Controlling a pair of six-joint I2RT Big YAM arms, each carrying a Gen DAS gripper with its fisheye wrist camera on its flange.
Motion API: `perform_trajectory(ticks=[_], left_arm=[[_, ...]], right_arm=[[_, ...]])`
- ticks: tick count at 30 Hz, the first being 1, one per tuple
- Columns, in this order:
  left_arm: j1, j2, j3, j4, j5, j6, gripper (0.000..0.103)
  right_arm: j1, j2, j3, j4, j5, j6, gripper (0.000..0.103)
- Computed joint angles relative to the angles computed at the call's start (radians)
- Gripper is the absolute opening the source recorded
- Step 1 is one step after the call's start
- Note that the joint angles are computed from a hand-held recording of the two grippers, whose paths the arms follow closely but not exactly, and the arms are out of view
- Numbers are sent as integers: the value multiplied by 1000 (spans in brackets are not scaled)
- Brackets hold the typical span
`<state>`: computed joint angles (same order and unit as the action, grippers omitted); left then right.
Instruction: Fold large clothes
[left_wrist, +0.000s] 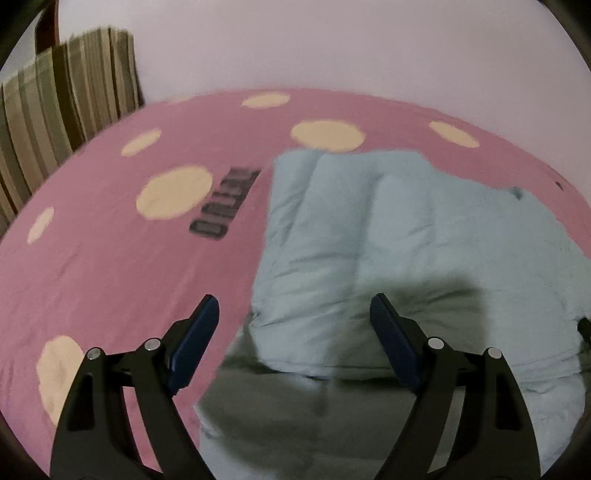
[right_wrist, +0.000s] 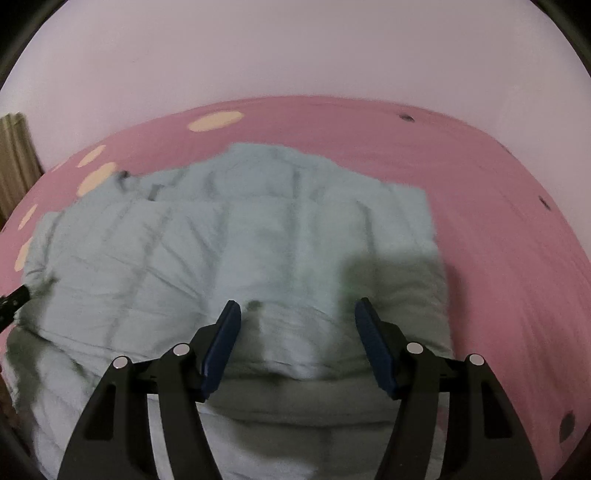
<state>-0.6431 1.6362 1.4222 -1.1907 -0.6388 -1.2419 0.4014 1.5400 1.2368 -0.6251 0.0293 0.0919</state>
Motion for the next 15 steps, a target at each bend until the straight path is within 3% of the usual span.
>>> perform_trajectory(ticks=[2,3,6,8,11,15], left_arm=[[36,-3,-48,71,110,19,86],[42,-2,-58,89,123,24,88],[21,7,-15,25,68,46,87],[5,-38,-42,45,76,42,87],[-44,-130,-111,49,72,-12,87],[-151,-231,-182,-36,48,-120,88]], right_arm=[[-11,40,19,-38,-28,-7,66],[-10,48,19,-33,-27,-15,66],[-4,27,21,-37,-14,-20,66],[-15,-21,0,-49,-46,-10,66],[-30,-118,-64,-52,-47,-32,66],[-80,-276,-175,-98,-89,-71,66]])
